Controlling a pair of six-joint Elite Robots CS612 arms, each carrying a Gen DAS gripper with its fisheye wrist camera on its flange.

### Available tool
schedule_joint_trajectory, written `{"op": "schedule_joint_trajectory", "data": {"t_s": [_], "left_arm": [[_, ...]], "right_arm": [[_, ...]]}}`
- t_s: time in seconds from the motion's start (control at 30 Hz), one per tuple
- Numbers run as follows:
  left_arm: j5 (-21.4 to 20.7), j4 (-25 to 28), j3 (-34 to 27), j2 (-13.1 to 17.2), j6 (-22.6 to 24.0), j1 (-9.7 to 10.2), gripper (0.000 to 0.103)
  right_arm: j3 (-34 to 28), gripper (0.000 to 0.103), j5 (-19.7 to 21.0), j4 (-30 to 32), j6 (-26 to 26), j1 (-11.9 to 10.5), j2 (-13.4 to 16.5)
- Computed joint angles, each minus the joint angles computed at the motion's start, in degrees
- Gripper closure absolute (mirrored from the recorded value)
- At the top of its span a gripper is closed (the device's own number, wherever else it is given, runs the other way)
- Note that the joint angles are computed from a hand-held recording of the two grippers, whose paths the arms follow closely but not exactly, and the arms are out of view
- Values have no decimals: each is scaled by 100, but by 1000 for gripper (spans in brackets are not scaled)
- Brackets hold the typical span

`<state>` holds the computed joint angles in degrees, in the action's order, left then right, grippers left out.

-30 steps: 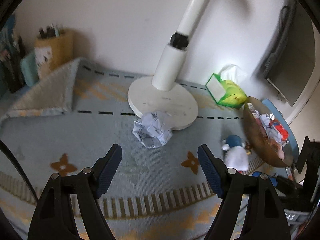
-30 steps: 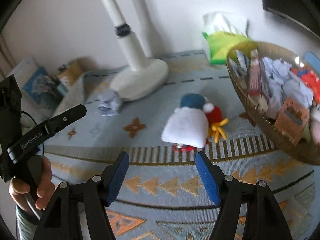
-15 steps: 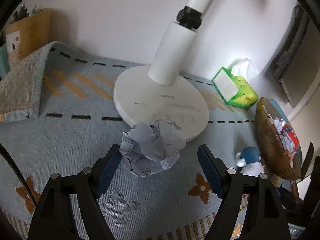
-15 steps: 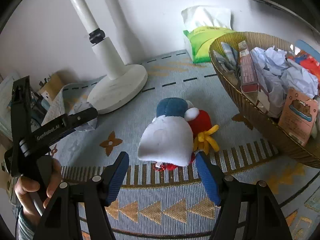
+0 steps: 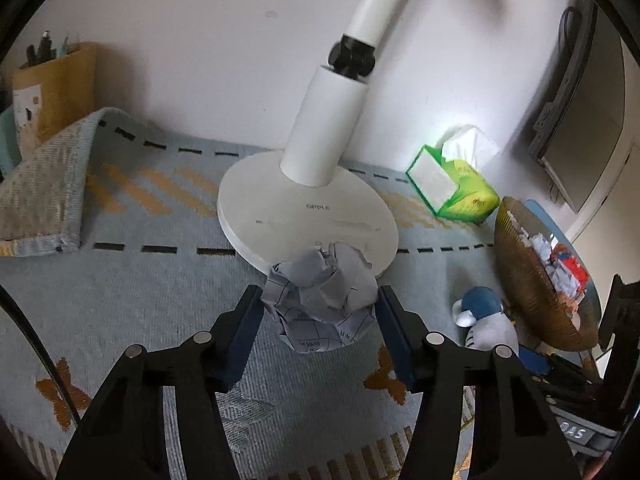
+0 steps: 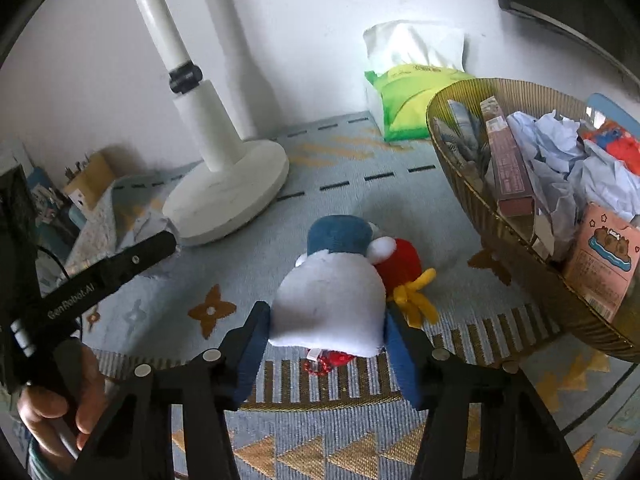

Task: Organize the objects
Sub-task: 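Carry the penguin and crumpled paper to the basket and open both grippers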

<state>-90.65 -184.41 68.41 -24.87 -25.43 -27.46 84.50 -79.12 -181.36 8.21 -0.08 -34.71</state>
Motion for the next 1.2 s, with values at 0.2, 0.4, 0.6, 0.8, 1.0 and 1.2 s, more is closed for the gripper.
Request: {"op": "schedule_joint_trajectory", "data": {"t_s": [0.2, 0.4, 0.6, 0.8, 1.0, 1.2], "left_arm": [[207, -204, 222, -104, -307, -8, 48], [430, -287, 1198, -648, -318, -224, 48], [851, -876, 2199, -1036, -507, -516, 48], [1325, -713, 2308, -1058, -420, -678, 48], [952, -928, 2310, -1006, -652, -570, 48], [822, -942, 2309, -994, -631, -567, 48]], "right_arm": [[289, 48, 554, -670, -546, -14, -92], [918, 48, 1437, -557, -1219, -136, -475], [1767, 48, 1718, -260, -2439, -264, -924], [2075, 47, 1535, -375, -2350, -329, -988], [2132, 30, 1701, -398, -1896, -464, -994], [2155, 30, 1998, -214, -1418, -551, -985]]}}
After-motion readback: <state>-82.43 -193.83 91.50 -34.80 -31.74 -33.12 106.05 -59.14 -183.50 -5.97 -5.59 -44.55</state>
